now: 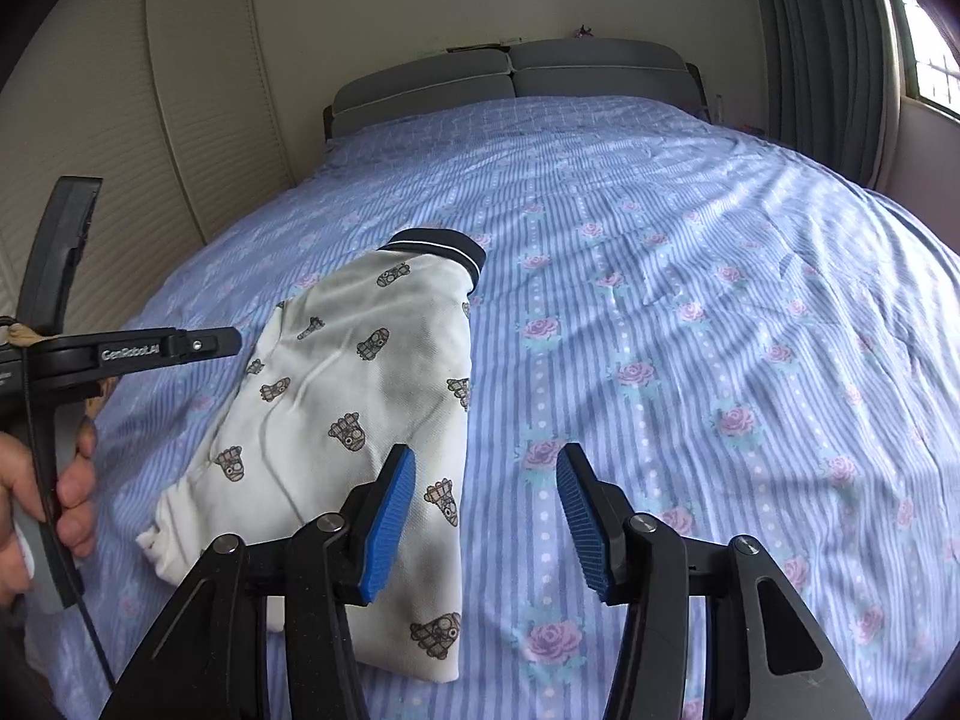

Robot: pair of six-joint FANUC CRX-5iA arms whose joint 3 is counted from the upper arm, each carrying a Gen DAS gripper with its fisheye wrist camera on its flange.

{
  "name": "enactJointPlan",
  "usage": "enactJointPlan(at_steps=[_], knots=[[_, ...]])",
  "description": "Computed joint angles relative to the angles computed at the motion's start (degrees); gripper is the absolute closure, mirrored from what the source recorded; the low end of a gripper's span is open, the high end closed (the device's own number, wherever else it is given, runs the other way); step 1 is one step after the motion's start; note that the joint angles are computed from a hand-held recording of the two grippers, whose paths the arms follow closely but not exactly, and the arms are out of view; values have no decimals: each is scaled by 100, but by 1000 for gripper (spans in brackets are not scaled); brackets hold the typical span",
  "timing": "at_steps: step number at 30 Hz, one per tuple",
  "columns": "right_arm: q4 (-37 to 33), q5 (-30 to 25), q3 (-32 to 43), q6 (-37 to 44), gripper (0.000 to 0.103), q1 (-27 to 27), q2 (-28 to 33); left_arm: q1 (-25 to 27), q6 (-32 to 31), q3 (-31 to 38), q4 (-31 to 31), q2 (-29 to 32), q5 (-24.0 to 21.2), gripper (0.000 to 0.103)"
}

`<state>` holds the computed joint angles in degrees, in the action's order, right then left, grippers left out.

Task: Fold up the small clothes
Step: 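Grasp the bundle edge with the left gripper, fold it over, release, then move both grippers to the bundle sides and close them on it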

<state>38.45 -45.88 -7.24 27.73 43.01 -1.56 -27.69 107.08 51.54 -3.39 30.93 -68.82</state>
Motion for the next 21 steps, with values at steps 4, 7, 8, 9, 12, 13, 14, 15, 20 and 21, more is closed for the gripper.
enactJointPlan(at_steps=[4, 7, 8, 9, 12, 13, 14, 15, 20, 21], knots=[[519, -229, -194, -241, 44, 201, -137, -299, 332, -787, -501, -583, 235, 71], [811, -465, -270, -458, 44, 325, -183, -468, 572, -1133, -831, -810, 372, 67], [870, -531, -288, -538, 44, 357, -201, -504, 627, -1220, -896, -853, 417, 64], [903, -561, -307, -603, 44, 380, -223, -529, 667, -1291, -934, -885, 442, 63], [909, -577, -341, -684, 44, 408, -267, -591, 819, -1367, -1081, -892, 365, 62], [912, -596, -353, -700, 44, 433, -279, -613, 909, -1412, -1149, -906, 345, 63], [908, -603, -367, -711, 44, 449, -288, -640, 993, -1446, -1234, -914, 309, 63], [893, -601, -384, -713, 44, 466, -300, -656, 1057, -1470, -1307, -911, 266, 63], [765, -658, -435, -689, 44, 525, -309, -656, 1403, -1894, -1412, -1071, 360, 89], [728, -657, -454, -691, 44, 527, -326, -686, 1477, -1926, -1487, -1115, 357, 90]])
